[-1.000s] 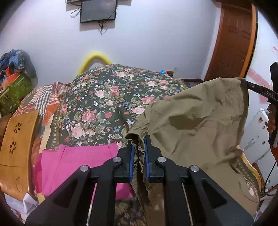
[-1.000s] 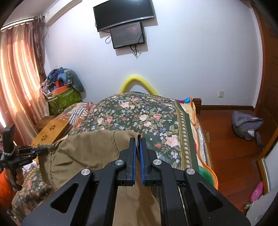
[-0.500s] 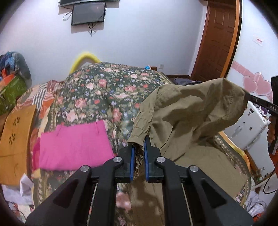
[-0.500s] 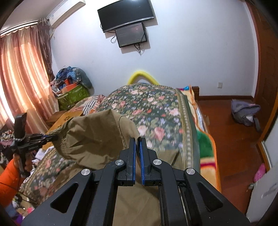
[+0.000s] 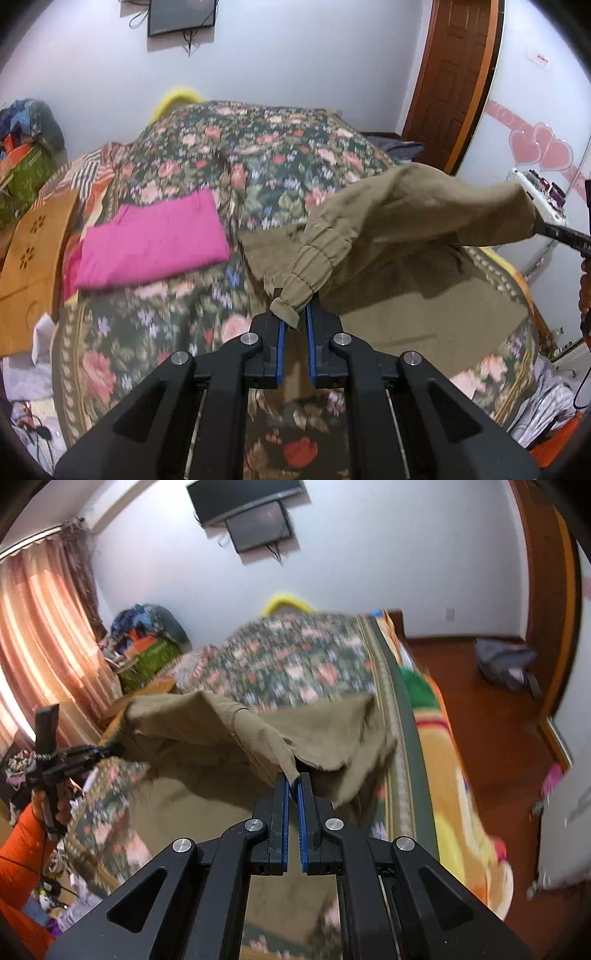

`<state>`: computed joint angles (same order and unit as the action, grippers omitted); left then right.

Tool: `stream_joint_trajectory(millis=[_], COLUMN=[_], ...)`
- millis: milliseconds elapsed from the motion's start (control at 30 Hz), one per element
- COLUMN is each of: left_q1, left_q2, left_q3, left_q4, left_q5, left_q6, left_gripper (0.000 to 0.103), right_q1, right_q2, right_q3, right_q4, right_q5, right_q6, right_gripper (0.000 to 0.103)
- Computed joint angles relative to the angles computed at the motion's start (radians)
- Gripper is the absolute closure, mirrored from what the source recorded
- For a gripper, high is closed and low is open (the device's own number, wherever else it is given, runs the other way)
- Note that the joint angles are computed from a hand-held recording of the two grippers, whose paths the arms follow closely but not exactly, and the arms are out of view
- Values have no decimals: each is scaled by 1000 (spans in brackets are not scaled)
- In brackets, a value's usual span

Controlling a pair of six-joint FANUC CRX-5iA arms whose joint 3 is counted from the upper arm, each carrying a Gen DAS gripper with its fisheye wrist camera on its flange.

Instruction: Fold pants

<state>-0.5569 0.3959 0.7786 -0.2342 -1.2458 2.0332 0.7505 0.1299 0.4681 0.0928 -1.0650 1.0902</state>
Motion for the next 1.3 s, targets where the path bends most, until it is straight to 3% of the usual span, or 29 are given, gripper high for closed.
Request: stream_joint_trajectory(millis=[200,400,667,933,1067,1200,1300], left_q1=[-22,-39,-44,-64,-69,-73,-75], left_q2=[-46,-50,-103,-22,75,183,218], left_q3=[-105,-136,-159,54,191,312,323], left_q4=[-20,-47,-98,-139,-97,-43,-3], left_q5=[25,-38,-64,-97,-106,-149,-161], left_q6=[76,117,192,140,70,23,10], left_gripper=[94,94,94,94,86,85,85], right_q1=[-6,1,22,22,15,14,12], right_q2=[-6,4,-45,-71,-34,20,63], right_q3=[-48,-67,-138,-141,-83,-29,5], right_q4=[-31,-30,5,95,83,42,-14], right_q5=[-64,-90,-120,-131,-87,-63,-76], right_q6=[-22,-37,-71,-129,-104,-70,-41], right_gripper=[99,99,99,99,96,89,88])
